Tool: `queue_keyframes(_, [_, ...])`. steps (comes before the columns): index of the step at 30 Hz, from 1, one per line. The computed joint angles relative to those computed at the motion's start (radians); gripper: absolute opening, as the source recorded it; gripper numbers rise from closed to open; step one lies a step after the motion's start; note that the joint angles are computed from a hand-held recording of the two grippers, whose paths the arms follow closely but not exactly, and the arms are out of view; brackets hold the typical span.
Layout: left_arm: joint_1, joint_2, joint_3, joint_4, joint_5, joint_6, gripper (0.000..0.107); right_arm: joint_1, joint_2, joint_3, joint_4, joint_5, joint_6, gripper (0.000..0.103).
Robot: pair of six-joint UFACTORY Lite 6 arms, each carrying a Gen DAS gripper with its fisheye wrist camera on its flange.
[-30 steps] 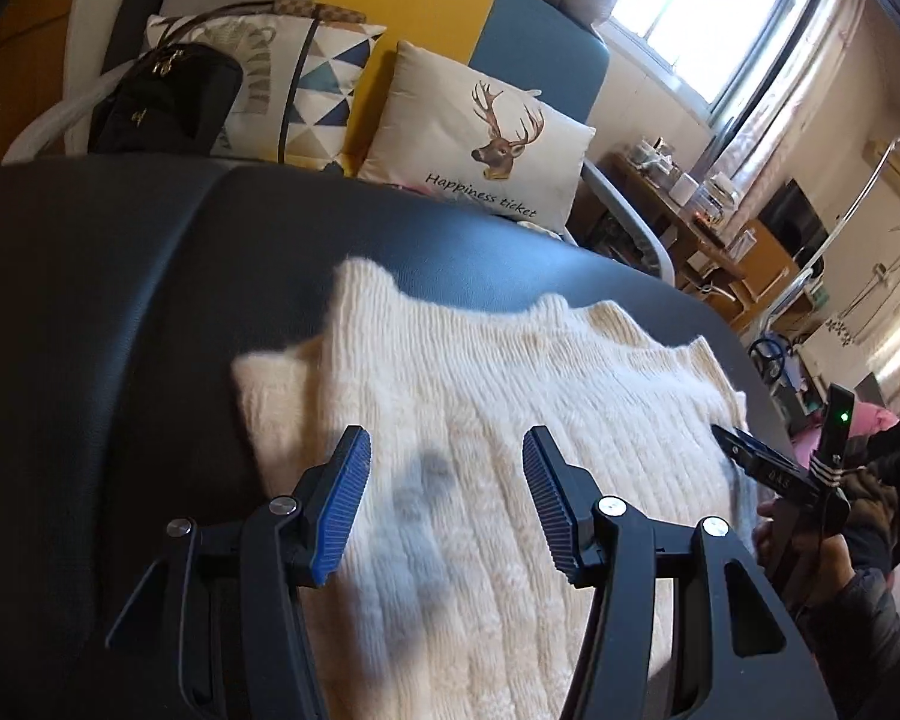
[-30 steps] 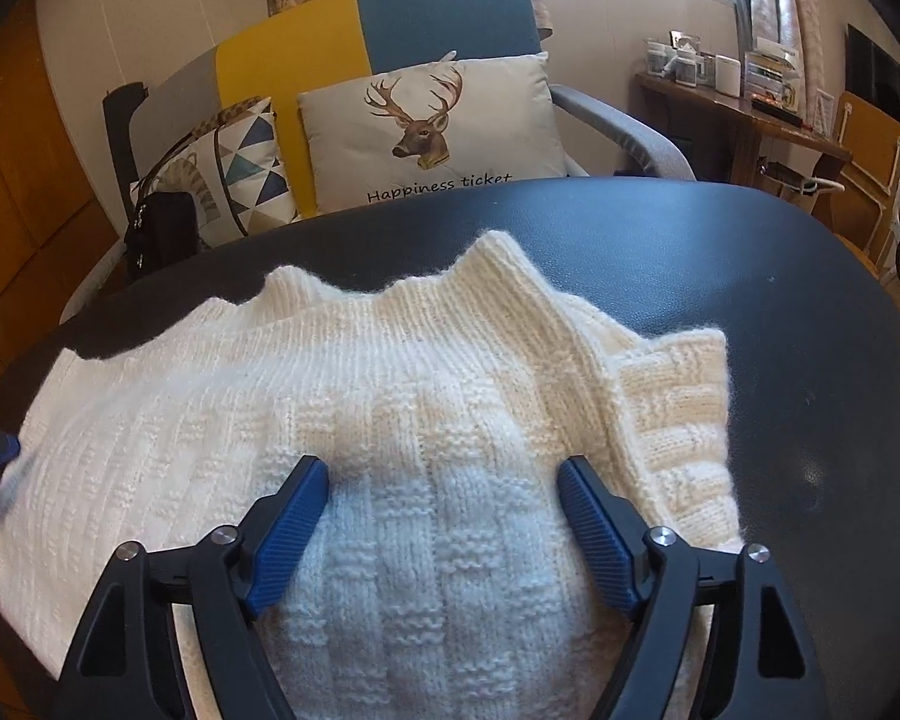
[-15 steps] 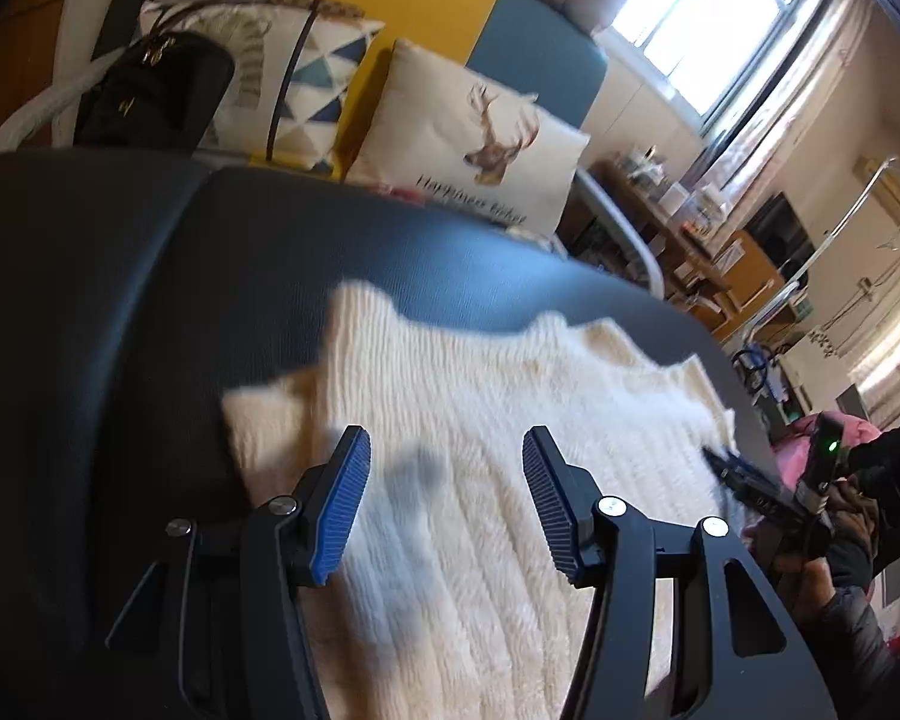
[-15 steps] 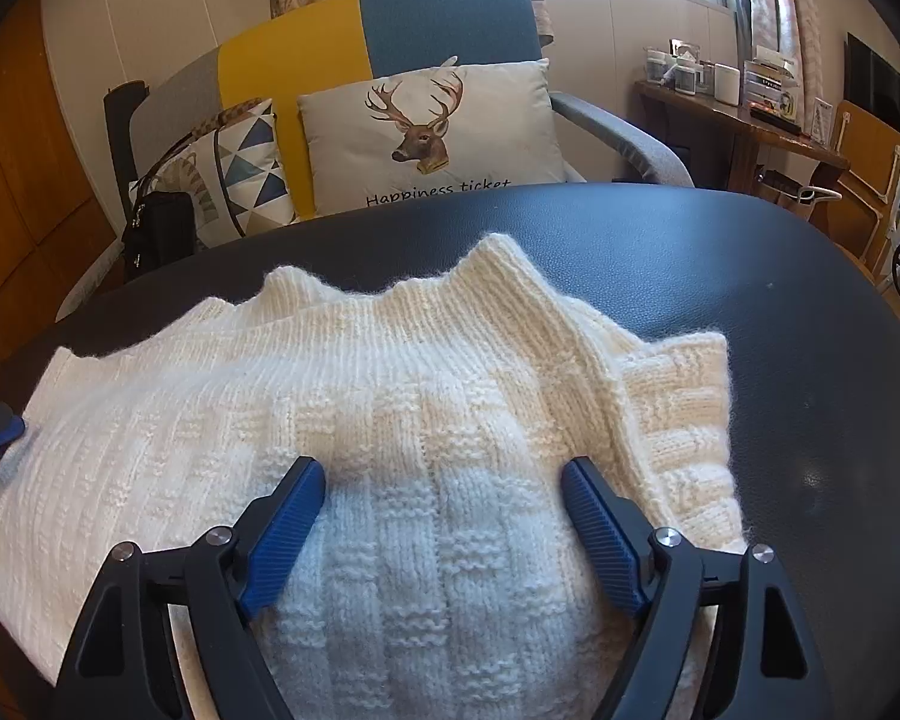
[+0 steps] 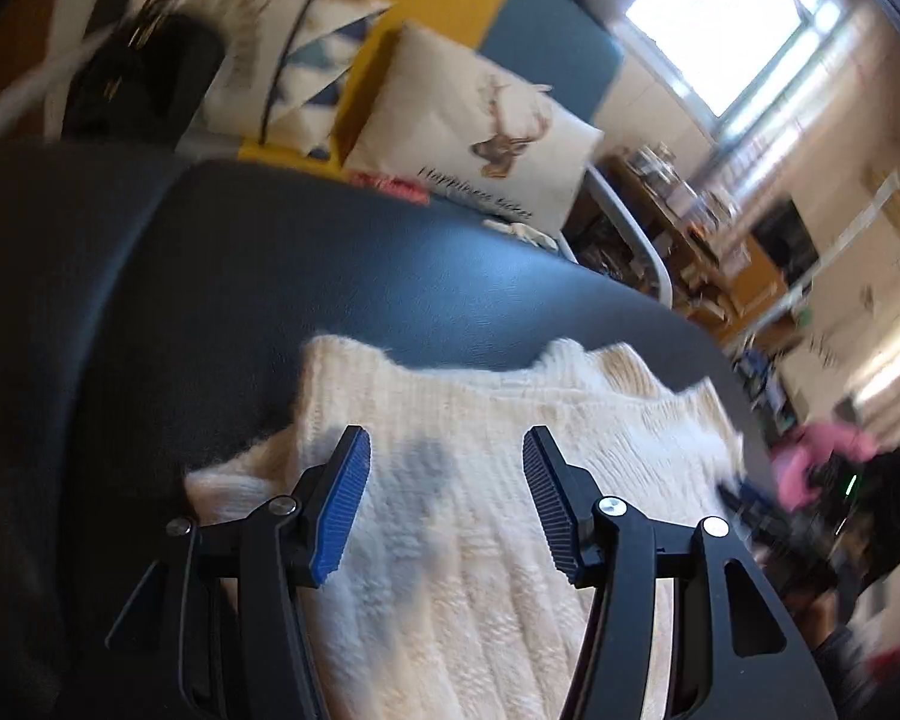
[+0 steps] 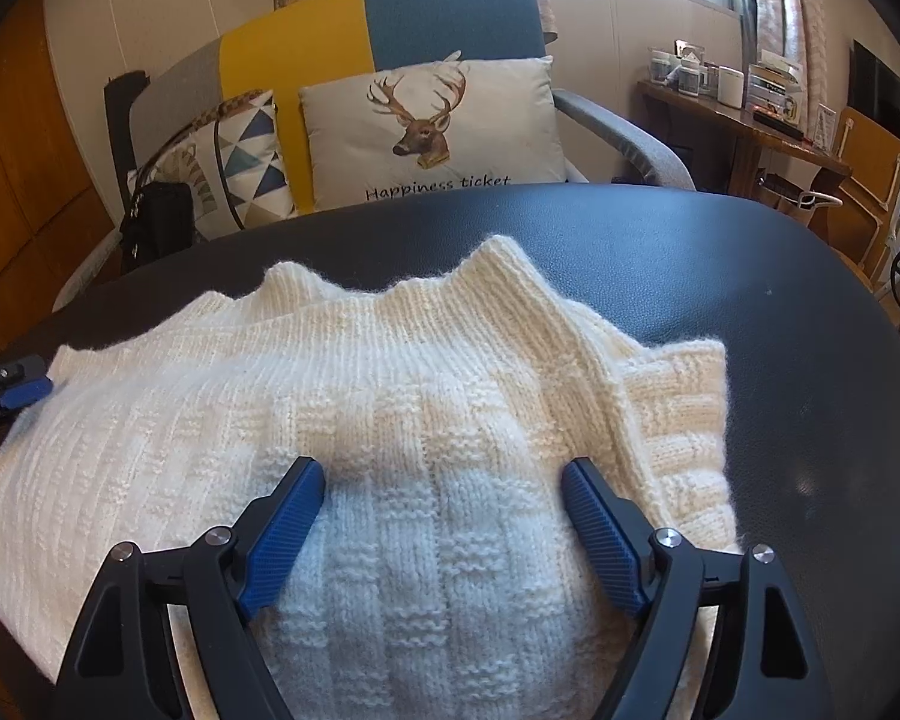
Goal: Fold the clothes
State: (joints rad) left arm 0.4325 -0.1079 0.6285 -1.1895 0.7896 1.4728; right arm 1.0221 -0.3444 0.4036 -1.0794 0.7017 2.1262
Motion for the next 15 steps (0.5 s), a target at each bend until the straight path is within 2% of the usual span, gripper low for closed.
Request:
queue_keyframes(3, [-0.098,-0.102,-0.052,0.006,-0.062,0.02,0.056,0.017,-0.018,0.075,0.025,0.051,-0.066,0.084])
queue_keyframes(6, [-0.279,-0.132,-0.086,0.018,-0.26,-0.005,0.056,0.008,0.097,0.209,0.012,0.04,-0.176,0.084])
queue_keyframes(8, [-0.39,-0.082,-0.073,0.1,-0.397,-0.112,0.056,-0.019,0.207,0.289,0.005,0.008,-0.231,0.084])
queue_keyframes(11, [-0.402,-0.052,-0.079,0.059,-0.437,-0.1,0.057,-0.088,0.383,0.389,0.086,-0.053,-0.356,0.084])
queue_keyframes(15, [-0.347,-0.089,-0.081,0.028,-0.327,-0.078,0.057,-0.128,0.359,0.35,0.045,-0.122,-0.299,0.083])
